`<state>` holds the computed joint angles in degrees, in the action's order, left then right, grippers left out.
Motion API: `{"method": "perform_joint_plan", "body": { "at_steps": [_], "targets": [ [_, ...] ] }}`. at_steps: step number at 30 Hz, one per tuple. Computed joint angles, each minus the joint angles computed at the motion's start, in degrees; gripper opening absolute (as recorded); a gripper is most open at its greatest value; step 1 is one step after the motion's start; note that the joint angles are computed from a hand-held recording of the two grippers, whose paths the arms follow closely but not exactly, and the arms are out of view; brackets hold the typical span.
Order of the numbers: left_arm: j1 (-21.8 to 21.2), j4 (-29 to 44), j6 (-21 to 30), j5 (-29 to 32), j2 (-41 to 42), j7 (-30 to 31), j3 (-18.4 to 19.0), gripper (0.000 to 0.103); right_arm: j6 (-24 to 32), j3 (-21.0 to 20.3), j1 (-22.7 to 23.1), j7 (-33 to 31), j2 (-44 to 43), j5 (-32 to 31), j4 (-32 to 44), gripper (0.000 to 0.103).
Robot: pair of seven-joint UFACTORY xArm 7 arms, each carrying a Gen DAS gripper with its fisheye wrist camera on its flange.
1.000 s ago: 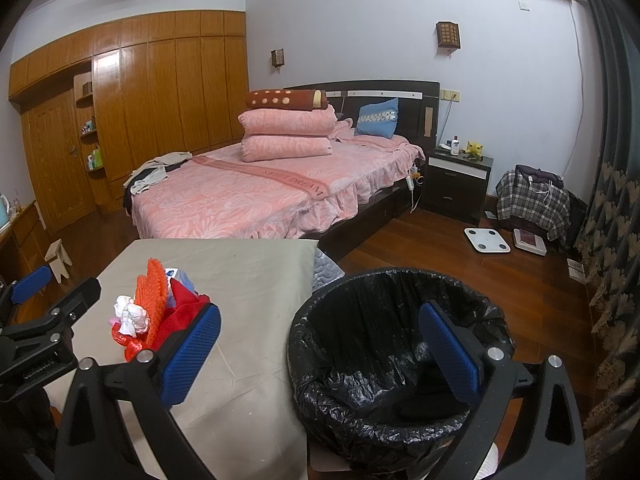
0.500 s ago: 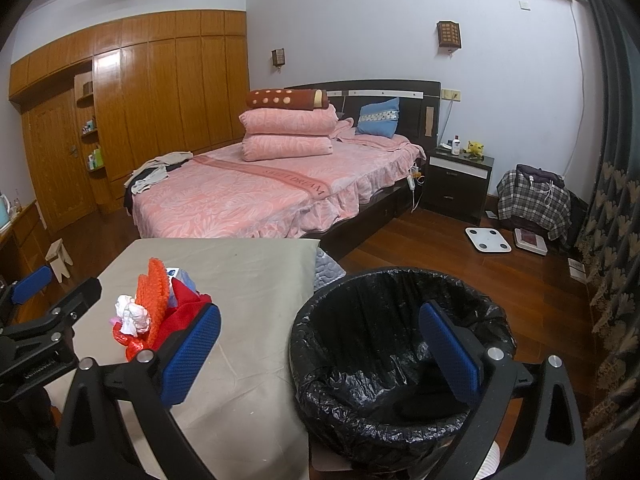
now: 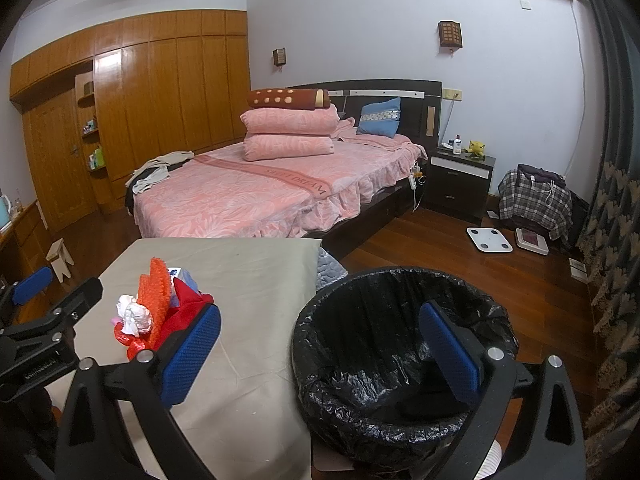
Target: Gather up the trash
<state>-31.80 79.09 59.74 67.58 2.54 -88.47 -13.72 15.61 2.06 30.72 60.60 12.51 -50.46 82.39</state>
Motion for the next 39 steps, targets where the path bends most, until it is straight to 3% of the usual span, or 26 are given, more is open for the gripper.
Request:
{"method": "perform_joint_plan", "body": {
  "at_steps": [7, 16, 24, 34, 37, 39],
  "targets": [
    [0.1, -0.1, 0.0, 0.0, 0.0, 0.0, 0.0, 0.098, -0.2, 0.0, -0.2, -0.5, -0.1, 0.4, -0.1, 0.097],
    [1.9, -4.8, 0.6, 1.3, -3.0, -1.8, 0.3, 0.098, -0.6, -1.4, 4.0, 4.1, 6.4, -3.6, 6.1, 0.097],
    [7.7, -14.7, 0.0, -0.9, -8.6, -2.9, 0.0, 0.098, -4.0, -2.0, 5.7, -4.2, 14.8, 5.3, 13.3, 0.097],
    [13.4, -21.0, -9.4, -0.5, -8.2, -4.1, 0.7, 0.098, 0.5, -2.9, 9.8, -15.0, 30.4, 16.3, 28.9, 0.09],
    [14.0, -20.6, -11.7, 1.0, -6.6, -4.6, 1.4, 0.092, 2.4, -4.2, 11.2, -17.4, 33.5, 18.6, 33.0, 0.088],
    [14.3, -19.9, -14.2, 1.2, -5.0, -4.4, 2.3, 0.082, 2.9, -5.3, 11.9, -18.7, 34.6, 19.9, 34.5, 0.087]
  ]
}}
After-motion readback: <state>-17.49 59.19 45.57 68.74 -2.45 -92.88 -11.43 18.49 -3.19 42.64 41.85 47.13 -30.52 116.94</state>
